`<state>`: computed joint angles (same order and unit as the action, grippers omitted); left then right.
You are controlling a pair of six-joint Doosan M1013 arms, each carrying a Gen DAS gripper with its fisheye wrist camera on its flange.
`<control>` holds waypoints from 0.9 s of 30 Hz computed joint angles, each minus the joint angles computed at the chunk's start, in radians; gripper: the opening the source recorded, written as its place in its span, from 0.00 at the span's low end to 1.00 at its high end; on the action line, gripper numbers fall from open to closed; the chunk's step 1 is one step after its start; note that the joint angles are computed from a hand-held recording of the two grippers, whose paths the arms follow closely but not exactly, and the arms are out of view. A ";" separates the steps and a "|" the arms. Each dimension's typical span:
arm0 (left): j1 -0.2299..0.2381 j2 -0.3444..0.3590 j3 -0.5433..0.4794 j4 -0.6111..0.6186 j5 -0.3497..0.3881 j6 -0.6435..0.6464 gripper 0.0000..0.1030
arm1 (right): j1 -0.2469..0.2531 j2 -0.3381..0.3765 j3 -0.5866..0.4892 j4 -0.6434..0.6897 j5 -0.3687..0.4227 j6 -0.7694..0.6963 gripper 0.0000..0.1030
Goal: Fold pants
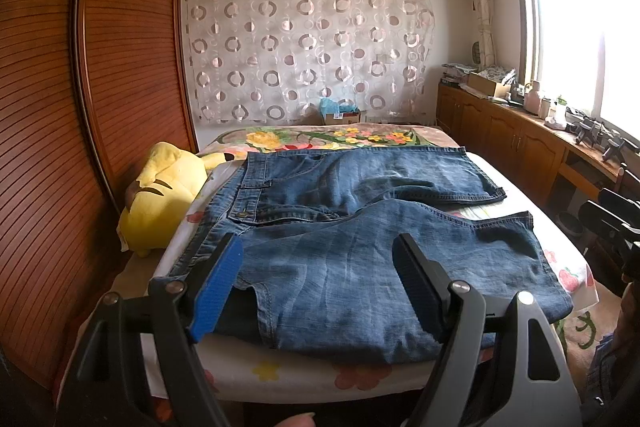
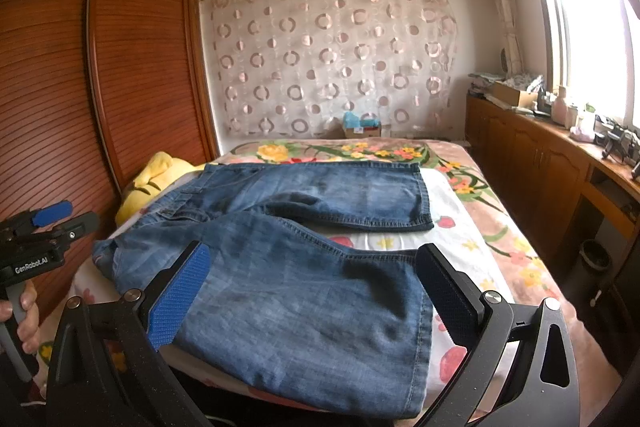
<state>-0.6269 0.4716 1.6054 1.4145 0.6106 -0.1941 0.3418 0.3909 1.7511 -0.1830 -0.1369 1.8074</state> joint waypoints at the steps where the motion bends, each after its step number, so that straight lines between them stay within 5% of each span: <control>1: 0.000 0.000 0.000 0.001 0.000 0.000 0.76 | 0.000 0.000 0.000 0.012 -0.001 -0.012 1.00; 27: -0.004 -0.013 0.003 0.006 0.012 -0.003 0.76 | -0.002 -0.002 0.001 0.032 -0.005 -0.030 1.00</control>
<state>-0.6307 0.4586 1.6083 1.4204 0.6231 -0.1967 0.3398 0.3890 1.7522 -0.1515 -0.1419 1.7779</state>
